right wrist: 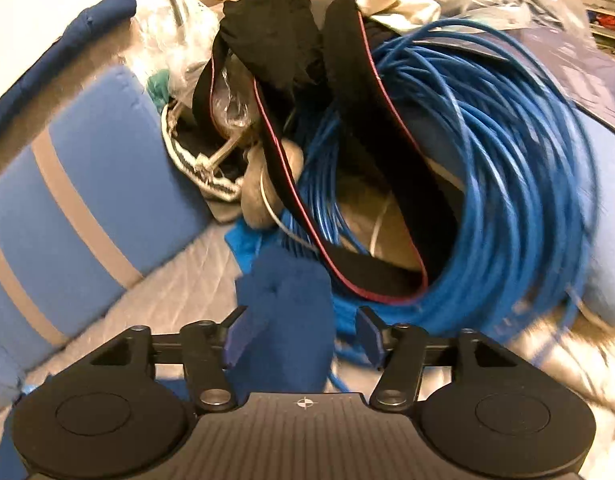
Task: Fold clothes
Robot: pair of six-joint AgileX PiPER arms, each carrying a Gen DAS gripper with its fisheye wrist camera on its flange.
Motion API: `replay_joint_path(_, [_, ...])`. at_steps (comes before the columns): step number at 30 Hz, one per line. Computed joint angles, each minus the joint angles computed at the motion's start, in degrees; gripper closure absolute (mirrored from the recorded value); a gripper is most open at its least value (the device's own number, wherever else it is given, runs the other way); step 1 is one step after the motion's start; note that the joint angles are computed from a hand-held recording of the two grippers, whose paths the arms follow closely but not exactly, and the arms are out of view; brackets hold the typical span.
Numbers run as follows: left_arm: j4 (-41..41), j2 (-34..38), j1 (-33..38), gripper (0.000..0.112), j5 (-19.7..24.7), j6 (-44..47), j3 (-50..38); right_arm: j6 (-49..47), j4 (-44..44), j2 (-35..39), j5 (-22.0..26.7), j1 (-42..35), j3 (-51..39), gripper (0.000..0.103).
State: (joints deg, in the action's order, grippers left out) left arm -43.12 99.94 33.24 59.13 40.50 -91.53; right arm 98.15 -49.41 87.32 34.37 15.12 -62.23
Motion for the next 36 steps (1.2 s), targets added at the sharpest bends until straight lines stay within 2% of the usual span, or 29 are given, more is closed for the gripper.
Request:
replay_joint_path(3, [0.10, 0.02, 0.02, 0.031, -0.11, 0.06, -0.01, -3.38, 5.08, 3.03, -6.78, -6.57, -1.07, 0.039])
replay_joint_path(6, [0.53, -0.06, -0.33, 0.031, -0.31, -0.34, -0.01, -6.60, 11.58, 7.08, -10.28, -10.31, -3.14, 0.042])
replay_joint_path(8, [0.49, -0.03, -0.31, 0.031, -0.22, -0.38, -0.04, -8.51, 14.18, 9.10, -11.80, -11.28, -4.03, 0.066])
replay_joint_path(9, [0.43, -0.06, -0.29, 0.031, -0.28, -0.28, 0.02, -8.29, 14.24, 9.72, -12.14, -11.18, -4.35, 0.093])
replay_joint_path(11, [0.17, -0.01, -0.26, 0.031, -0.42, -0.17, 0.10, -1.07, 7.47, 9.01, -7.80, -8.55, -5.00, 0.093])
replay_joint_path(12, [0.21, 0.05, -0.33, 0.031, -0.31, -0.35, -0.01, 3.92, 1.74, 7.97, -3.91, -5.88, -5.21, 0.094])
replay_joint_path(14, [0.10, 0.28, -0.32, 0.031, -0.13, -0.27, -0.21, 8.73, -7.35, 6.84, 4.73, 0.14, -6.41, 0.094])
replay_joint_path(16, [0.02, 0.41, -0.20, 0.031, 0.05, 0.05, -0.32, 6.24, -11.47, 7.23, 14.51, 6.38, -9.83, 0.094])
replay_joint_path(18, [-0.07, 0.41, -0.07, 0.031, 0.09, 0.30, -0.27, 1.09, -12.52, 8.87, 19.91, 10.29, -13.94, 0.093])
replay_joint_path(19, [-0.07, 0.38, -0.06, 0.031, 0.06, 0.30, -0.23, -1.99, -11.85, 10.06, 20.51, 10.99, -16.01, 0.093])
replay_joint_path(21, [0.00, 0.23, -0.05, 0.031, -0.15, 0.24, -0.07, -9.35, -8.22, 13.68, 18.83, 10.75, -20.85, 0.093])
replay_joint_path(23, [0.01, 0.05, -0.05, 0.031, -0.41, 0.34, 0.27, -18.60, -0.71, 17.62, 16.06, 8.76, -25.95, 0.089])
replay_joint_path(24, [0.05, 0.02, -0.04, 0.031, -0.34, 0.27, 0.30, -23.54, 5.02, 18.96, 12.07, 6.79, -27.56, 0.087])
replay_joint_path(26, [0.05, 0.04, -0.03, 0.031, -0.35, 0.31, 0.30, -33.78, 16.48, 18.82, 0.61, 2.63, -26.58, 0.079])
replay_joint_path(27, [-0.01, 0.08, 0.01, 0.031, -0.30, 0.41, 0.29, -37.66, 20.41, 18.29, -3.94, 1.05, -25.71, 0.061])
replay_joint_path(28, [-0.11, 0.19, 0.09, 0.031, -0.15, 0.48, 0.21, -39.24, 22.06, 17.58, -6.21, 0.22, -24.96, 0.045])
replay_joint_path(29, [-0.22, 0.30, 0.10, 0.031, -0.06, 0.44, 0.13, -38.63, 21.42, 16.78, -7.75, -0.37, -24.28, 0.043])
replay_joint_path(31, [-0.52, 0.52, 0.30, 0.031, 0.24, 0.62, -0.02, -34.73, 16.40, 14.87, -8.02, -1.21, -22.88, 0.042])
replay_joint_path(33, [-0.70, 0.52, 0.32, 0.031, 0.27, 0.77, 0.10, -32.44, 13.16, 14.03, -4.90, -1.99, -22.61, 0.043])
replay_joint_path(36, [-0.75, 0.40, 0.21, 0.031, 0.15, 0.73, 0.34, -32.59, 13.56, 13.50, -1.72, -3.94, -21.09, 0.044])
